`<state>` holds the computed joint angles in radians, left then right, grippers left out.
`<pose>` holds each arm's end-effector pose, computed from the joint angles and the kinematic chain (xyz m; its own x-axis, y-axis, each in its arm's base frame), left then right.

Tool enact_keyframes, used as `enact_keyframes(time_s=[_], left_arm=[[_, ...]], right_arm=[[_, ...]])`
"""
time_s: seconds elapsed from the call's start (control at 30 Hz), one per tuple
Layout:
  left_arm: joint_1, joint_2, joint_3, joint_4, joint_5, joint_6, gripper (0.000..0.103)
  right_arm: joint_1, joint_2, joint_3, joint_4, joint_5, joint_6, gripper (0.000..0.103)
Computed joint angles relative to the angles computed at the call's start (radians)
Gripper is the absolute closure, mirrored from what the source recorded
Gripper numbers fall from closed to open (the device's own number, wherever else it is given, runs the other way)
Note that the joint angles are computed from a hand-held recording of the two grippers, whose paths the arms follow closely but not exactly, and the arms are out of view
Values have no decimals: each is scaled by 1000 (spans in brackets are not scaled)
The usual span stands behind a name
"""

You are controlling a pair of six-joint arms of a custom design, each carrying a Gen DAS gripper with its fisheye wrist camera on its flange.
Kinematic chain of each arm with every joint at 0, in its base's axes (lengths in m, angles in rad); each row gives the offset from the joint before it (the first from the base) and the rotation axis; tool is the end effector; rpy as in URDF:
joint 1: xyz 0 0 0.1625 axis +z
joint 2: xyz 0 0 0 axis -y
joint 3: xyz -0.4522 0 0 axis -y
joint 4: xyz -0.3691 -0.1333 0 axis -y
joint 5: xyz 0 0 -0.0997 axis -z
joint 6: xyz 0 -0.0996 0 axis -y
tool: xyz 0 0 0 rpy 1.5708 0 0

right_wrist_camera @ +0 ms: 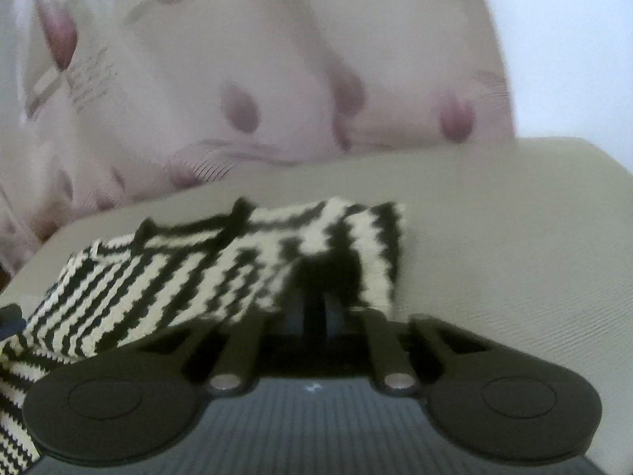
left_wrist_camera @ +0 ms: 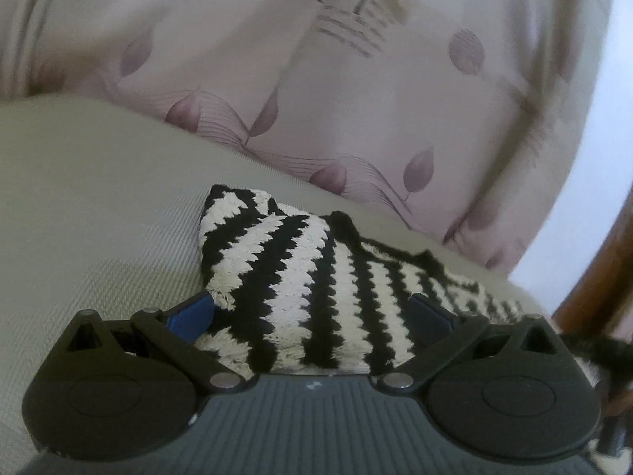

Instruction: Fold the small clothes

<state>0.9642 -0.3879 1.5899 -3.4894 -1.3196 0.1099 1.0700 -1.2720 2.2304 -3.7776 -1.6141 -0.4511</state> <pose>-0.2636 -0.6572 -0.0180 -0.8364 0.4835 -0.2583 0.5248 0.5699 -0.6323 -0.1131 -0.4753 0.3557 -0.8373 0.3429 0.4258 -0.2366 0.4749 -0.8476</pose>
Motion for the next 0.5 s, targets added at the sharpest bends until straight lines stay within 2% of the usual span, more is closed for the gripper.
enact_keyframes(time_s=[0.03, 0.13, 0.2, 0.23, 0.37, 0.43, 0.5], left_arm=[[0, 3, 6, -34, 3, 0, 1], [1, 16, 11, -98, 11, 21, 0], [-4, 16, 17, -118, 20, 17, 0], [-2, 14, 17, -112, 17, 11, 0], [1, 11, 21, -98, 10, 5, 0], [1, 12, 17, -84, 13, 9, 0], [-1, 15, 15, -87, 17, 14, 0]], right_arm=[[12, 11, -8, -11, -13, -23, 100], [12, 10, 2, -144, 87, 9, 100], [-4, 10, 6, -266, 169, 74, 100], [-12, 10, 2, -294, 177, 101, 100], [-76, 13, 11, -259, 174, 125, 99], [-122, -17, 18, -136, 248, 135, 98], [-127, -26, 17, -80, 220, 137, 97]])
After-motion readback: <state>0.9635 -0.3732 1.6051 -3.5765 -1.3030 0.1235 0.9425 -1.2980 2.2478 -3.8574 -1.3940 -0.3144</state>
